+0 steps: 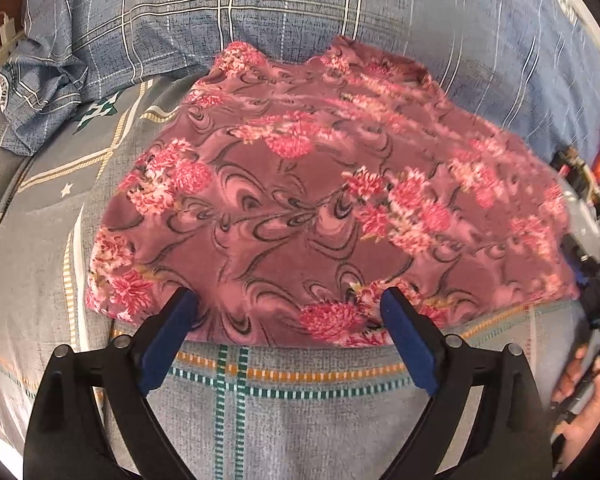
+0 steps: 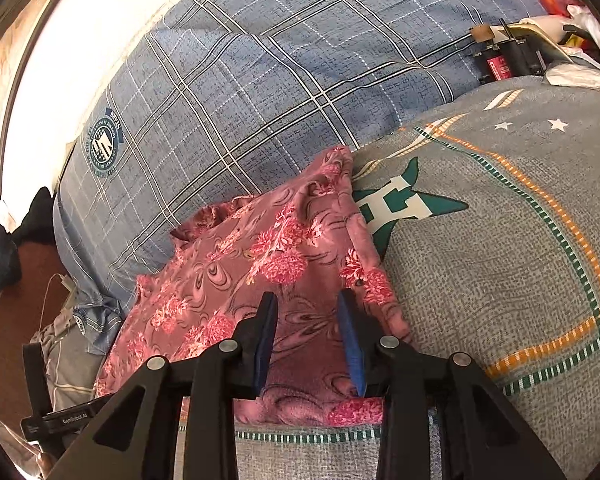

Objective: Fold small clothes

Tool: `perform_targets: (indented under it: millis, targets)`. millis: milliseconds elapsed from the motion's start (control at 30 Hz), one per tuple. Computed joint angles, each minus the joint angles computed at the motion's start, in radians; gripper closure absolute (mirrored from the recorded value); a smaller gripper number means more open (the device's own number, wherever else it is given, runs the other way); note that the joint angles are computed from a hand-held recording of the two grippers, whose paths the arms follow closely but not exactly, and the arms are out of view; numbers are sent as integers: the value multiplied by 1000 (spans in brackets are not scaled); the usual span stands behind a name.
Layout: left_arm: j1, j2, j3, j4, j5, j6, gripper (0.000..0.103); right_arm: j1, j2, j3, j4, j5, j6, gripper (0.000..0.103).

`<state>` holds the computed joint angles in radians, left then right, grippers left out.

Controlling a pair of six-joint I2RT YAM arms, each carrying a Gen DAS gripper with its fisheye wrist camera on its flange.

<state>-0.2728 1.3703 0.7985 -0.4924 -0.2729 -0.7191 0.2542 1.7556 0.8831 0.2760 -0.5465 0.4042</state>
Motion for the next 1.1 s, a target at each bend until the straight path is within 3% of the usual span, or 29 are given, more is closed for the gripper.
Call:
perform_targets:
  millis: [133,200,300,400,467,500,533,600,667,867,967,1100]
  targets:
    - [108,-144,-4,-25,36,60,9,-28,-4,115,-217,-59,-19,68]
    - [169,-151,31,-46,60,92,9,-47,-26,127,-187,-57,22,68]
    - [267,-103,112,-58,133,122,9,-43,-26,187,-167,-24,35,68]
    - [306,-3,167,-36,161,120,9,9,19,270,-225,49,-32,67]
    - [322,88,185,-24,191,104,9,58,99,359,-340,144,-104,61]
    - [345,164,190,-16,253,95,9,80,142,387,-380,198,-127,60]
    - [352,195,183,-3,278,86,5,99,155,364,-343,244,-158,59]
    - [298,170,119,91,160,97,0,121,134,334,-304,282,-185,53]
    - [250,182,113,101,83,96,0,137,132,333,-308,317,-200,50]
    - [256,157,105,73,109,130,0,145,131,326,-300,315,-202,46]
    - [225,136,124,-10,73,145,0,146,126,328,-312,328,-210,46]
    - [143,14,49,-59,2,116,0,155,126,343,-337,351,-217,45]
